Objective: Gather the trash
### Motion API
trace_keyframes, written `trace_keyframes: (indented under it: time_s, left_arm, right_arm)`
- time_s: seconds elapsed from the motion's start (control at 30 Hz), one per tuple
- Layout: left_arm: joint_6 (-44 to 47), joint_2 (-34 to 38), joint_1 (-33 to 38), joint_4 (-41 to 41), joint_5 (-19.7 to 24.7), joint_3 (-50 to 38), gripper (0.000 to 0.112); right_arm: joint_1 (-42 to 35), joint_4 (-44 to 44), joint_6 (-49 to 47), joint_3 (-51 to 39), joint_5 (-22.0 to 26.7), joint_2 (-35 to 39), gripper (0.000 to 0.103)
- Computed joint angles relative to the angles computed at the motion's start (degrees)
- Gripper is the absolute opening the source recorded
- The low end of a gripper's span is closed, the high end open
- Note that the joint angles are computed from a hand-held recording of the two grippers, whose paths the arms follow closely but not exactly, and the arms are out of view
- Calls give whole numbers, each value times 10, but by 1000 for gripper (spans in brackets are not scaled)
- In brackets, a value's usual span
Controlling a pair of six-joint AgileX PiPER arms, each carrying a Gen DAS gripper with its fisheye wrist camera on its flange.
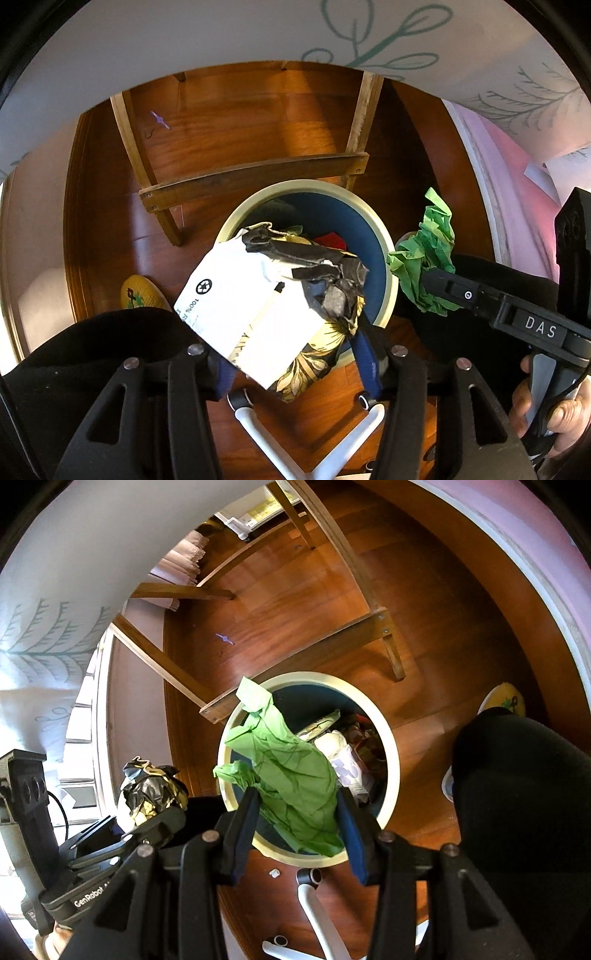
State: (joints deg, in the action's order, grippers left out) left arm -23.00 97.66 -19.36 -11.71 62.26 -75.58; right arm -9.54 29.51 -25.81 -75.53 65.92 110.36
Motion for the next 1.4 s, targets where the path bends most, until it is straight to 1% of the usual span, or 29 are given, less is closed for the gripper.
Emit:
trace_keyframes:
  time_s: [0.13, 0.17, 0.2, 0.23, 0.27, 0.3, 0.33, 0.4, 0.43, 0.47, 0.5, 0.83, 1.0, 1.17, 1.23, 1.33, 1.4]
  left_arm:
    - [-4, 7, -4, 3, 5, -12, 55]
    - [-3, 8, -5, 3, 5, -15, 59]
    - [-2, 8, -5, 3, 4, -14, 67]
    - [-2, 9, -6, 3, 4, -16, 72]
    - [-3, 9, -7, 2, 4, -17, 82]
    - [-1, 10, -7, 0, 4, -17, 88]
    - [-1, 11, -5, 0, 5, -17, 91]
    - [-3, 16, -5, 1, 12, -22, 102]
    - [-2, 18, -4, 0, 12, -22, 102]
    - [0, 18, -3, -3, 13, -22, 102]
    - [4, 18, -2, -9, 13, -22, 102]
    - [15, 20, -5, -11, 21, -30, 102]
    - [4, 1, -10, -3, 10, -20, 102]
    - [-15, -28, -12, 8, 9, -9, 102]
    - [-28, -43, -18, 21, 17, -12, 102]
    - [-43, -66, -25, 35, 35, -19, 102]
    - [-48, -84, -34, 42, 54, -25, 102]
  right_arm:
    - [4, -2, 3, -3, -1, 5, 44]
    - [4, -3, 4, -4, 0, 5, 44]
    - [5, -3, 5, -5, 0, 5, 44]
    - [5, -4, 6, -5, -1, 5, 44]
    - [6, -5, 7, -4, -2, 5, 44]
    - [7, -6, 7, -4, -4, 5, 44]
    - [8, -7, 8, -3, -5, 4, 45]
    - [10, -11, 12, -2, -10, 3, 50]
    - [10, -13, 15, -4, -8, 5, 60]
    - [11, -17, 19, -5, -6, 7, 72]
    - [11, -19, 21, -5, -7, 7, 76]
    - [11, -18, 16, 0, -14, 1, 76]
    - [16, -25, 4, 7, -24, -13, 76]
    - [17, -26, -13, 18, -36, -37, 76]
    - [18, -30, -18, 21, -38, -50, 76]
    - [18, -33, -25, 19, -22, -72, 76]
    - [18, -37, -33, 12, -2, -88, 76]
